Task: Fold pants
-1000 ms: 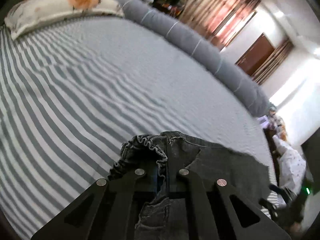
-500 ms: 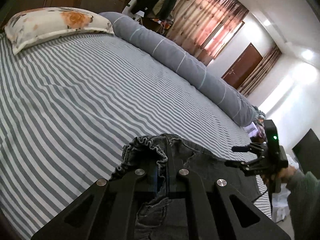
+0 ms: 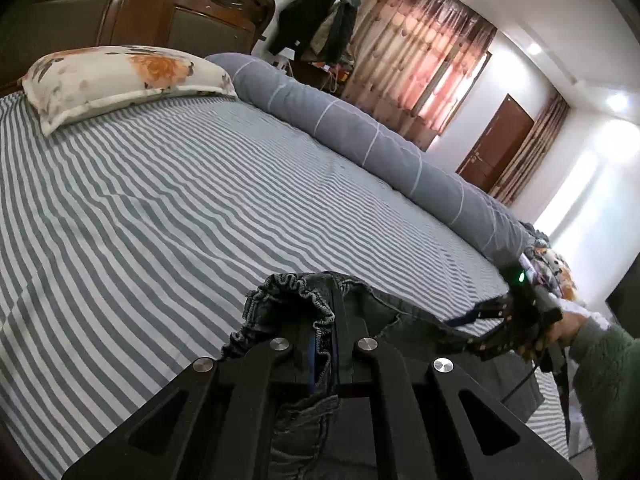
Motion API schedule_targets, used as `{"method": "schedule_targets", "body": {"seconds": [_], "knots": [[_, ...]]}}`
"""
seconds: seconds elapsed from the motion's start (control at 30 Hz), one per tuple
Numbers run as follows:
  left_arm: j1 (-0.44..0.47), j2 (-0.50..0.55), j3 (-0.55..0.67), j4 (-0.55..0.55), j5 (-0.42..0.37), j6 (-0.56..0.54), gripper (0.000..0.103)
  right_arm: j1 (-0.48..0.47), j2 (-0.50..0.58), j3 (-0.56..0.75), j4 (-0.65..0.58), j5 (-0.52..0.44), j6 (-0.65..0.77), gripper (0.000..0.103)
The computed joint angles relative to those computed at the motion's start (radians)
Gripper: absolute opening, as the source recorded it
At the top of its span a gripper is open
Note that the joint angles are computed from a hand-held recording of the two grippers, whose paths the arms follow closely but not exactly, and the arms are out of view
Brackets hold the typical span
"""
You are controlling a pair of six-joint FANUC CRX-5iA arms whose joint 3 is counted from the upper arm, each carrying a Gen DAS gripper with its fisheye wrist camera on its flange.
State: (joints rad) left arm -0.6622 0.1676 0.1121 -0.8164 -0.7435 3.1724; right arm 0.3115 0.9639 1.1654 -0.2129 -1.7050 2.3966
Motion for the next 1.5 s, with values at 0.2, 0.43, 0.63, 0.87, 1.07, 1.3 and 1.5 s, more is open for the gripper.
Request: {"method": "schedule_targets", "body": {"seconds": [0.2,0.43,0.63,0.87,1.07,1.3,1.5], "knots": [[-0.011,-0.004,-0.005,-0.029,-0.01,0.054,0.005,-0.041,-0.059,-0.143,0.114,0.132,0.006,0.052],[-0.003,0.0,-0.01,-0.015,-0.005,0.086,0.005,-0.083,-0.141,-0.317,0.155,0.328,-0.046,0.048],[0.012,0.013,0.004,0.037,-0.025,0.041,0.005,-0.069,-0.289,-0.572,0.188,0.532,-0.099,0.009],[0.012,0.019,0.034,0.077,-0.083,-0.022,0.005,-0.035,-0.487,-0.851,0.276,0.721,-0.228,0.003],[-0.02,0.001,0.066,0.079,-0.146,-0.197,0.005,-0.033,-0.724,-1.095,0.304,0.811,-0.373,0.002],[-0.067,-0.079,0.022,0.149,-0.172,-0.432,0.006,-0.021,-0.996,-1.369,0.327,0.851,-0.51,0.001],[-0.088,-0.151,-0.054,0.276,-0.195,-0.621,0.006,-0.067,-1.162,-1.515,0.236,0.82,-0.532,0.001]]}}
